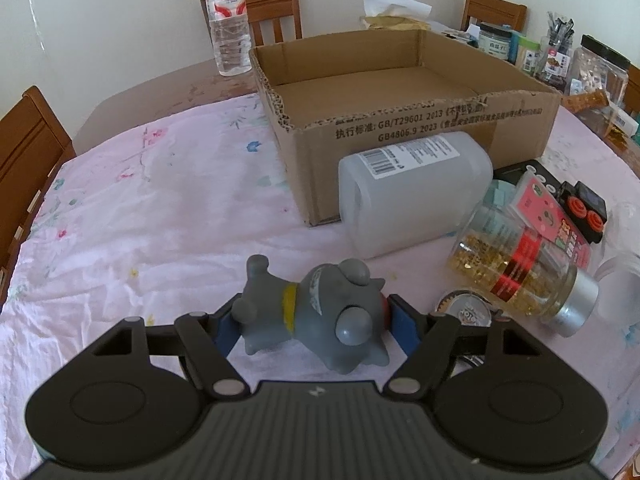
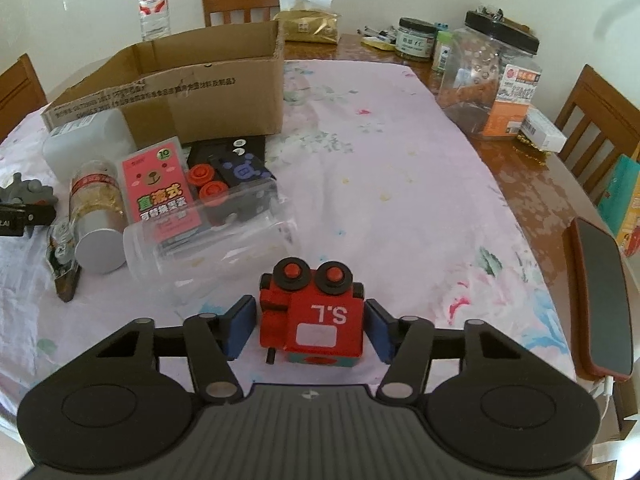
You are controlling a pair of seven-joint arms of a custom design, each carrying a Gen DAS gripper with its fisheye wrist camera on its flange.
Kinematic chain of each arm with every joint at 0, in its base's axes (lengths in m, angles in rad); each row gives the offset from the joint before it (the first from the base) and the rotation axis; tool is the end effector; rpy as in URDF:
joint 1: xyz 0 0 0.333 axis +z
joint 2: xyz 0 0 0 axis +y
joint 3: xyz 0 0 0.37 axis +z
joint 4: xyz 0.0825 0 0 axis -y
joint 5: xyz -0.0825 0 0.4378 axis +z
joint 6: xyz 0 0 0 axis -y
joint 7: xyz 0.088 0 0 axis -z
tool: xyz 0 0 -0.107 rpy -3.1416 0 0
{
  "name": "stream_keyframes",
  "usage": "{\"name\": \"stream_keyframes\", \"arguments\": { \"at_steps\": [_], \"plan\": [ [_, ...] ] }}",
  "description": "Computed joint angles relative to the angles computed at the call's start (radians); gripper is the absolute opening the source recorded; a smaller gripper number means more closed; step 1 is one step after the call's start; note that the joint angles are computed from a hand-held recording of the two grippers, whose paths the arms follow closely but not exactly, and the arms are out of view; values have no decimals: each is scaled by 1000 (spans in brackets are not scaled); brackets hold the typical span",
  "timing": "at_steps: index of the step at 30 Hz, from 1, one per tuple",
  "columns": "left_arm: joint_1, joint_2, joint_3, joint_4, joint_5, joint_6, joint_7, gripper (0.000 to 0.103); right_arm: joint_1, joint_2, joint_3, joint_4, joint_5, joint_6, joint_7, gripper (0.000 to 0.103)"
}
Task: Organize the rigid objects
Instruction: 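Grasp the grey toy figure with the left tool while the right tool grasps the red toy train, then carry the grey figure and red train into the cardboard box and release both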
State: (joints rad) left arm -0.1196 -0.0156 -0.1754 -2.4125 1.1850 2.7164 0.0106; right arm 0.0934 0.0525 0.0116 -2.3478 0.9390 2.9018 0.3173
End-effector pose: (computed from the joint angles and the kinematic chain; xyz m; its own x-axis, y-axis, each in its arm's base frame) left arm 0.5019 -0.1874 0.3489 0.2553 -0.9636 -0.0801 -0.7636 -0.1501 -0.6280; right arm 0.5707 0.0114 0.3628 0.4640 -0.8853 0.0310 -0.7103 -0.3928 -0.5841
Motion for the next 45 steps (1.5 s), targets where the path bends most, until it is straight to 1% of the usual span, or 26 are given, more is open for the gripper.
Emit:
{"name": "stream_keyframes", "arguments": {
  "at_steps": [1,4,11,15,16,20,23,28,31,35,39,45],
  "plan": [
    [0,-1,1,-1,2,2,-1,74,0,1,0,1,-2,1,2,59],
    [1,-5,2,-4,-18,11,12,72,1,0,-2,1,-31,-1,24,59],
    [1,-24,-3,-14,-99,9,116,72,-7,-12,-10,5,-77,-44,2,58],
    [1,-46,-7,-23,-167,14,199,72,-14,-17,-21,21,-124,-91,5,58],
    [1,-52,-9,-24,-184,13,220,72,-17,-19,-24,26,-125,-104,-4,56],
    [2,-85,-15,-31,-258,23,319,72,-24,-25,-31,47,-151,-142,-35,56],
    [4,-109,-19,-31,-310,28,379,72,-26,-25,-33,60,-163,-147,-53,56],
    [8,-135,-19,-19,-407,53,510,72,-38,-30,-42,114,-173,-253,-82,56],
    [15,-136,-19,3,-443,71,579,72,-37,-31,-40,148,-148,-295,-139,56],
    [35,-121,-18,44,-449,95,626,72,-31,-16,-34,214,-134,-356,-159,56],
    [55,-86,-12,98,-426,112,652,72,-27,15,-23,293,-111,-413,-172,56],
    [75,4,16,198,-338,148,642,72,-16,75,3,396,-97,-435,-174,56]
  ]
}}
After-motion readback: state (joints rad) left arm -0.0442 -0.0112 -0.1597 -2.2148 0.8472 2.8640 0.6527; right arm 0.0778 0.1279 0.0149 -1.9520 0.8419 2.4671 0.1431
